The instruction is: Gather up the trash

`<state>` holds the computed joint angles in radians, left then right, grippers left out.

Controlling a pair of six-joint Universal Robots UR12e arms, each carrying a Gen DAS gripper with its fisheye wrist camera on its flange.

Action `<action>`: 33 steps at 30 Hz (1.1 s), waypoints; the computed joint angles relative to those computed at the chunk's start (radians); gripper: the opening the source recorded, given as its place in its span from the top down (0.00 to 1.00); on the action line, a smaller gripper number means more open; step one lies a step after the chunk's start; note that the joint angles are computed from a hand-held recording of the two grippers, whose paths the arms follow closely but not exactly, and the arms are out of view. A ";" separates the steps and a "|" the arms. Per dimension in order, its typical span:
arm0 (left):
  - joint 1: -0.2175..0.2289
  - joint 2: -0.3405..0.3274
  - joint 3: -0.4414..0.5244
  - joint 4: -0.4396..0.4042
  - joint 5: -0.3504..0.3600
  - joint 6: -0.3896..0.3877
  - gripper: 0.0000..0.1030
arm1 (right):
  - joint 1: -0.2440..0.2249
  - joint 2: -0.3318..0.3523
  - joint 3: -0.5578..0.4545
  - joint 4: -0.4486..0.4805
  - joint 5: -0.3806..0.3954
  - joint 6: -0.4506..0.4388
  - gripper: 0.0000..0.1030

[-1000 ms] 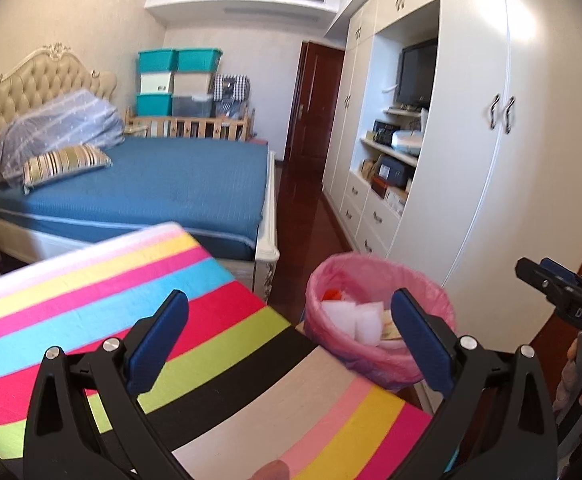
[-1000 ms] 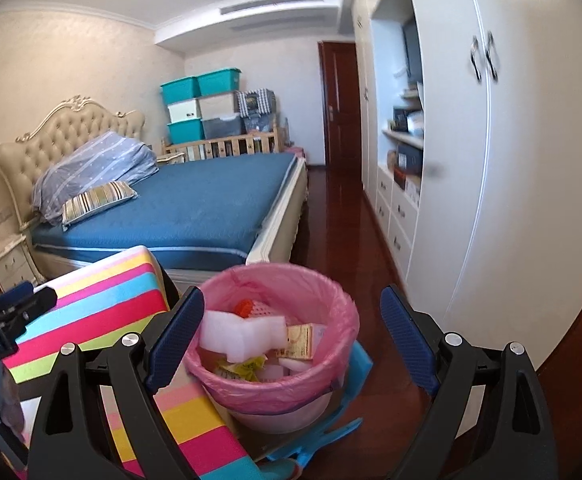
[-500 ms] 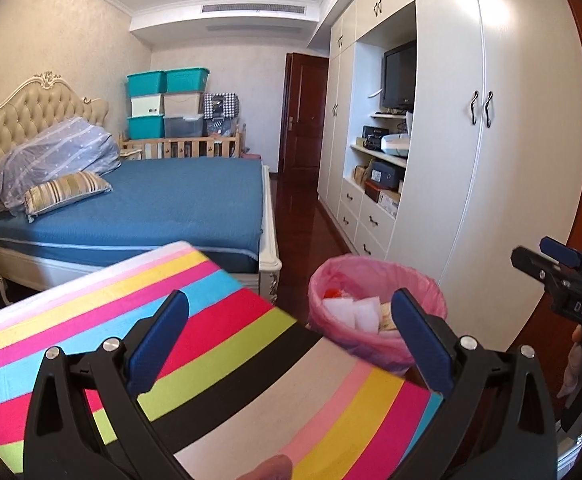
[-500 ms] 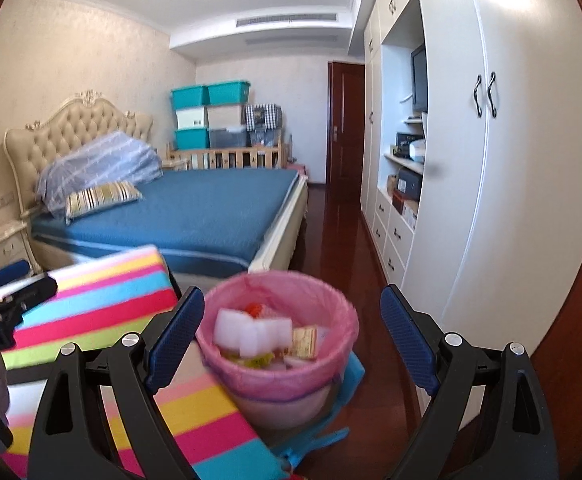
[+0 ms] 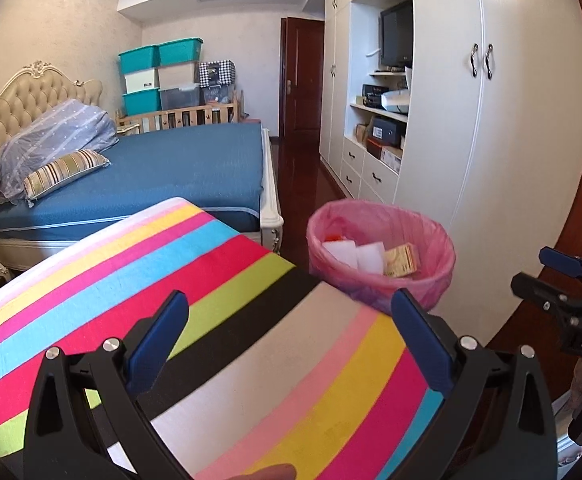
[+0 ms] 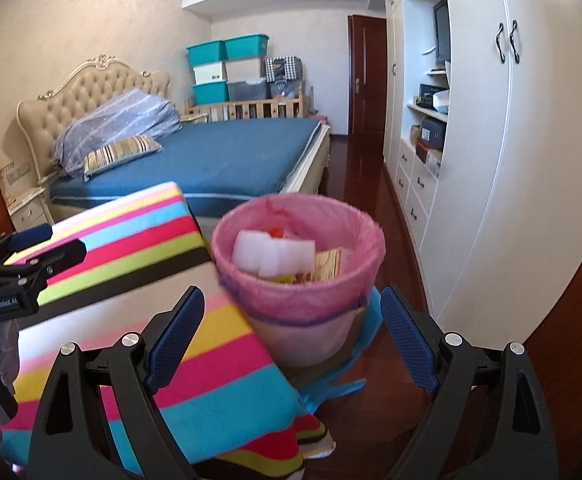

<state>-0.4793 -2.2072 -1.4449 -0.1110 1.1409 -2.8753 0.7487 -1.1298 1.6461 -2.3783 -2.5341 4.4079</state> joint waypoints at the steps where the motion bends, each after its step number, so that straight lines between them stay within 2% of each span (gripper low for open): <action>1: 0.000 0.003 -0.004 -0.003 0.000 0.005 0.05 | 0.001 -0.001 0.006 -0.016 0.006 -0.010 0.18; 6: -0.019 0.008 -0.011 -0.034 0.028 0.048 0.05 | 0.012 -0.009 0.034 -0.048 0.012 -0.029 0.18; 11: -0.041 0.010 -0.018 -0.044 0.062 0.092 0.05 | 0.014 -0.027 0.074 -0.081 0.010 -0.013 0.18; 19: -0.061 0.020 -0.041 -0.044 0.050 0.126 0.05 | 0.025 -0.038 0.095 -0.098 -0.031 0.010 0.18; 33: -0.050 0.022 -0.048 -0.038 -0.009 0.076 0.05 | 0.030 -0.026 0.080 -0.098 -0.047 -0.034 0.18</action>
<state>-0.5297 -2.1854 -1.4927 -0.1486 1.1318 -2.7989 0.7790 -1.1558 1.7266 -2.4764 -2.5811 4.3736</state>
